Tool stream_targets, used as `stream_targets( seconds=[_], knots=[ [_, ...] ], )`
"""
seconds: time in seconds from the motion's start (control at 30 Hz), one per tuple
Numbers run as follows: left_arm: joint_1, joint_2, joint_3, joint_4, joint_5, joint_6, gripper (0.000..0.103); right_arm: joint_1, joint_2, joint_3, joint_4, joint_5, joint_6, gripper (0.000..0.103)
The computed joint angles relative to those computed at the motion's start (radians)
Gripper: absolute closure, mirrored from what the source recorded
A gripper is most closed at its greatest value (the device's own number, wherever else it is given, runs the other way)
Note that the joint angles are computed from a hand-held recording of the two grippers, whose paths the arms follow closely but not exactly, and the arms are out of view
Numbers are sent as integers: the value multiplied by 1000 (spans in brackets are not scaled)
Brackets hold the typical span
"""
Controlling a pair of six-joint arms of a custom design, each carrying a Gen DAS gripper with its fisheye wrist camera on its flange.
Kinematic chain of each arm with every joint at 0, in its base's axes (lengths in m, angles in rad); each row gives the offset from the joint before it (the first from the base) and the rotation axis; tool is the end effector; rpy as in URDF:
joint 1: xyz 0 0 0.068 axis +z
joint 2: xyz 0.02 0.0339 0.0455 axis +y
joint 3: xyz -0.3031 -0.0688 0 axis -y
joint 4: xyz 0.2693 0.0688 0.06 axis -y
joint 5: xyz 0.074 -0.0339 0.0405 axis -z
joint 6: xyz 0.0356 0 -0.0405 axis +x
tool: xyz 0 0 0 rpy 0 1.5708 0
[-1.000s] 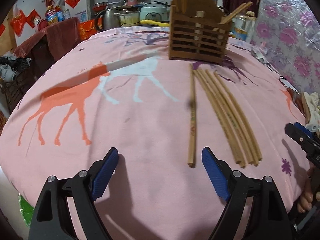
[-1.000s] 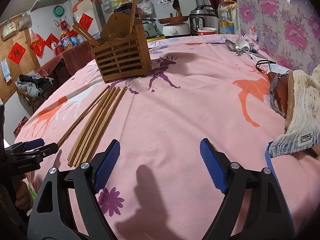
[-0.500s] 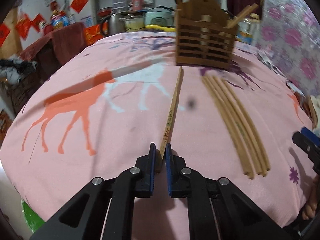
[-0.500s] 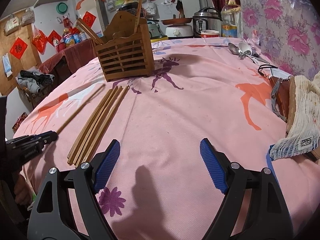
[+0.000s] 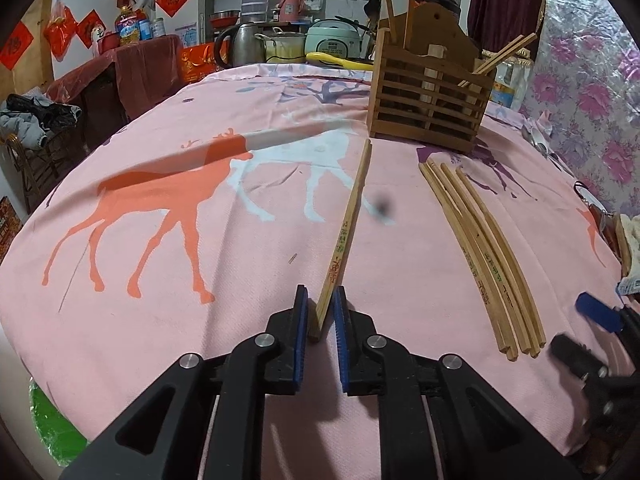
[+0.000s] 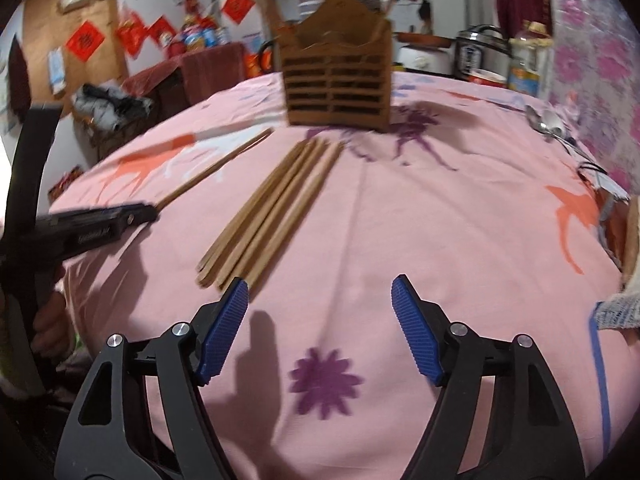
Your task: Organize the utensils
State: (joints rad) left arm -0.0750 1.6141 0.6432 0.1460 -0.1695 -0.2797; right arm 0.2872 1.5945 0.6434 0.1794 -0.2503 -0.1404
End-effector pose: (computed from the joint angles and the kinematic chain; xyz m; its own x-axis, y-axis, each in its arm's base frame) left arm 0.3083 -0.0171 0.1478 -0.6928 -0.2208 -0.6865 -0.2409 0.9681 -0.0683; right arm 0.2950 0.0963 0.1565 -0.6000 -0.3186 -0.7338 -0.5339 0.8426 0.0707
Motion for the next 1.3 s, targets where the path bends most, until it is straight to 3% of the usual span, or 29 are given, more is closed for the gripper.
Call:
stream_targets(
  seconds=[0.3,0.5,0.6,0.73,1.07,1.13,1.2,1.3],
  knots=[
    [-14,0,-10,19,-3,12,76,27,17,33,-28,134,46,43],
    [-19,-1,-11,21,6,12,63,-62,34,60,-45,-7,95,46],
    [-28,1,-11,23,-7,12,61,-35,27,42,-21,-5,84,46],
    [-30,1,-12,25,-9,10,61,-8,21,27,-7,13,66,53],
    [-44,3,-19,36,-41,19,61,13,23,-5,51,64,42,81],
    [-54,2,-24,37,-60,17,64,1,23,-9,55,52,50,85],
    [-56,-2,-27,36,-69,12,74,-19,23,-6,49,35,60,92],
    [-46,-9,-29,29,-57,3,84,-32,27,-5,48,17,71,93]
  ],
)
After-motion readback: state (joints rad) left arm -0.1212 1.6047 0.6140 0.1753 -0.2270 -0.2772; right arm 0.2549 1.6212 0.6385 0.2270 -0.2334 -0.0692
